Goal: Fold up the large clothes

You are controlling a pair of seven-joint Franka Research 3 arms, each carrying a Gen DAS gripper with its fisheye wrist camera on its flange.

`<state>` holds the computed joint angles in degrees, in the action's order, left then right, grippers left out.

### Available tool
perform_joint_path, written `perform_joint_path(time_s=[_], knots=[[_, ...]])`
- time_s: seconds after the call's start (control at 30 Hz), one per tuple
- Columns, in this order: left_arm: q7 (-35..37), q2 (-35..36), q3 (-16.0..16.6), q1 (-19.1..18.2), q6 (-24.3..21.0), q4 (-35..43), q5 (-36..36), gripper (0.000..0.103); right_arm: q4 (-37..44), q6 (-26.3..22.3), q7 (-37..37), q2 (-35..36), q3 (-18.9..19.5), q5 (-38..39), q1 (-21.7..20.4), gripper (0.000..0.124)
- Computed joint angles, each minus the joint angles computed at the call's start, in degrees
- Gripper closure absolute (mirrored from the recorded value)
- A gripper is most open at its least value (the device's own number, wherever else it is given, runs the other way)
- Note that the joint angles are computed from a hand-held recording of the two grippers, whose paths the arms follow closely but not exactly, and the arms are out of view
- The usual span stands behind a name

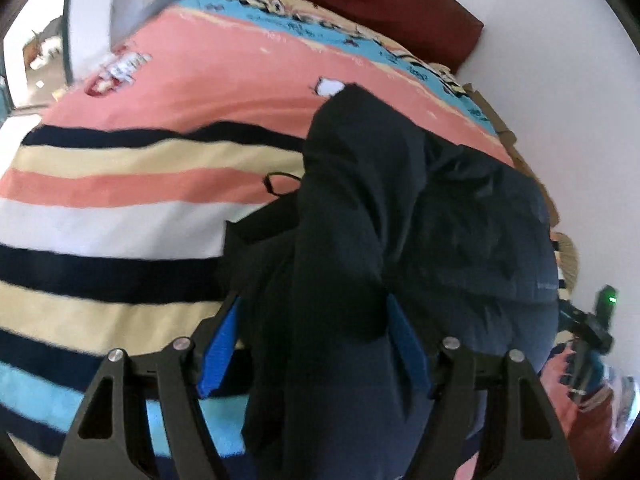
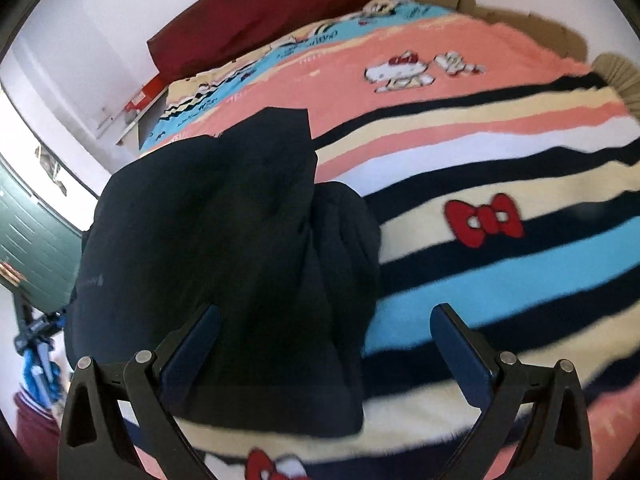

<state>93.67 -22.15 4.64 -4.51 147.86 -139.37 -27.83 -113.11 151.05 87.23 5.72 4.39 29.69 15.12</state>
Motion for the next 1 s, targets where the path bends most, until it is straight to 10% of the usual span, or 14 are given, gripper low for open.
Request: perform_joint_path(time_s=[0.23,0.57,0.7,0.77,0.87,1.0], knots=[[10.38,6.9,2.42,-0.21,-2.57,2.84,-11.08,0.001,8.55,-11.4,-9.03,9.97,2.12,16.17,-5.02,0.021],[25.92,12.59,3.07,4.12,-13.98,4.2,-32.73,0.0,13.29,-18.54,-16.7,15.88,3.84,23.35,-6.24,0.021],[26.96,11.59,-0.27,6.25,-11.82,2.8,-34.95,0.001,13.01,-16.8,-19.38,16.51,4.61,25.73,-5.9,0.021],[25.45,9.95,-2.39,6.47,-8.1,1.26,-35.54,0.004,12.56,-15.54,-20.1,16.34,4.84,26.32,-5.42,0.021],[26.47,6.32,-2.61,4.92,-5.64,-1.67,-42.25,0.036,10.08,-11.59,-21.8,14.45,5.55,28.96,-4.63,0.029],[28.07,2.28,-2.23,3.46,-4.3,-4.43,-51.05,0.064,7.36,-10.09,-26.68,11.76,6.37,37.36,-5.03,0.078]])
